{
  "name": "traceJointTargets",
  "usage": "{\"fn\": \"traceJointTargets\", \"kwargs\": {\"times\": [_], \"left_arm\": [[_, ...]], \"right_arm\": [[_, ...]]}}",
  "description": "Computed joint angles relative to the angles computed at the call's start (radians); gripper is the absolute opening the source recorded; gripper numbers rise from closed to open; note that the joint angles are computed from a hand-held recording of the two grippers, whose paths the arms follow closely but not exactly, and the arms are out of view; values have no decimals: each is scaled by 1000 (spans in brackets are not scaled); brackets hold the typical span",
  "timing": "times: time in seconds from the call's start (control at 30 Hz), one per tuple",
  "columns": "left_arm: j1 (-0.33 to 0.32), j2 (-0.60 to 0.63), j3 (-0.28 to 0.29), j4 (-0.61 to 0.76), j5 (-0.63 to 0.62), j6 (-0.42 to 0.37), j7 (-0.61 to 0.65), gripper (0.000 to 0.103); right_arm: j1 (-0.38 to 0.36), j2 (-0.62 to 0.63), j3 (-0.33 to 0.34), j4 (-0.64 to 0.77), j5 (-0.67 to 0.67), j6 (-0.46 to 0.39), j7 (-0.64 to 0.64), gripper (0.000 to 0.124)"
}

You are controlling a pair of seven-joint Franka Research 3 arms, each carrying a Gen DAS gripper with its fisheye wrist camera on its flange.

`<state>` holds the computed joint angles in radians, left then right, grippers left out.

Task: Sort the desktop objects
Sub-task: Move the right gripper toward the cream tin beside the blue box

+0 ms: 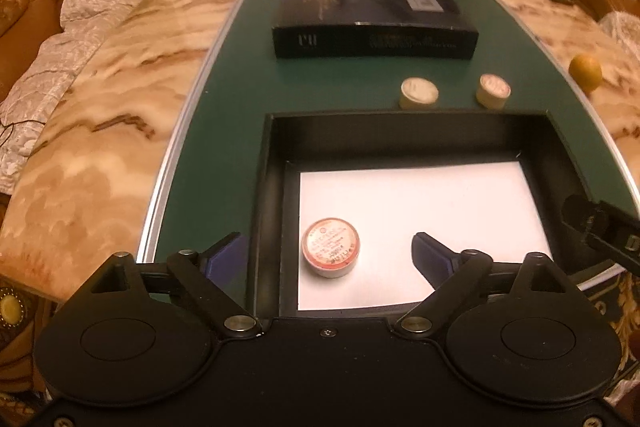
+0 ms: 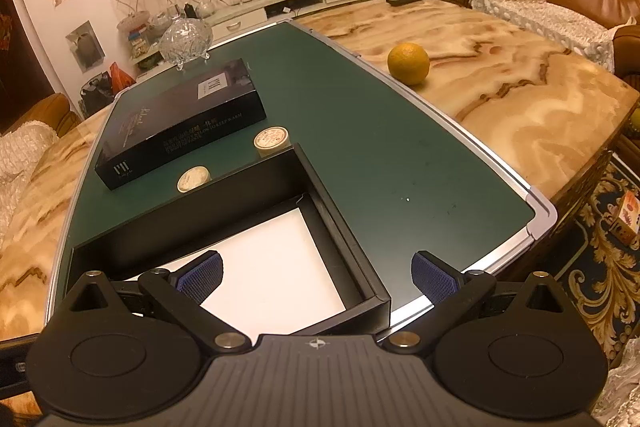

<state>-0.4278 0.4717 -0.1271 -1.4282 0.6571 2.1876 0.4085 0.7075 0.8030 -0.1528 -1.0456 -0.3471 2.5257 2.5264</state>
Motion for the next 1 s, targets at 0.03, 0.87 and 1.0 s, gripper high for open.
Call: {"fn": "traceJointTargets", "kwargs": {"times": [0.03,0.87,1.0], "left_arm": [[0,-6,1,-7,0,1,-4,96],[41,-34,-14,-85,-56,62,-27,101],[47,-31,-15,-89,-69,73,-19,102]], "right_arm": [[1,1,-1,2,-1,-2,-1,103],[2,71,20,136,19,-57,-150,103],[10,111,3,203,-2,-54,-214,103]]}}
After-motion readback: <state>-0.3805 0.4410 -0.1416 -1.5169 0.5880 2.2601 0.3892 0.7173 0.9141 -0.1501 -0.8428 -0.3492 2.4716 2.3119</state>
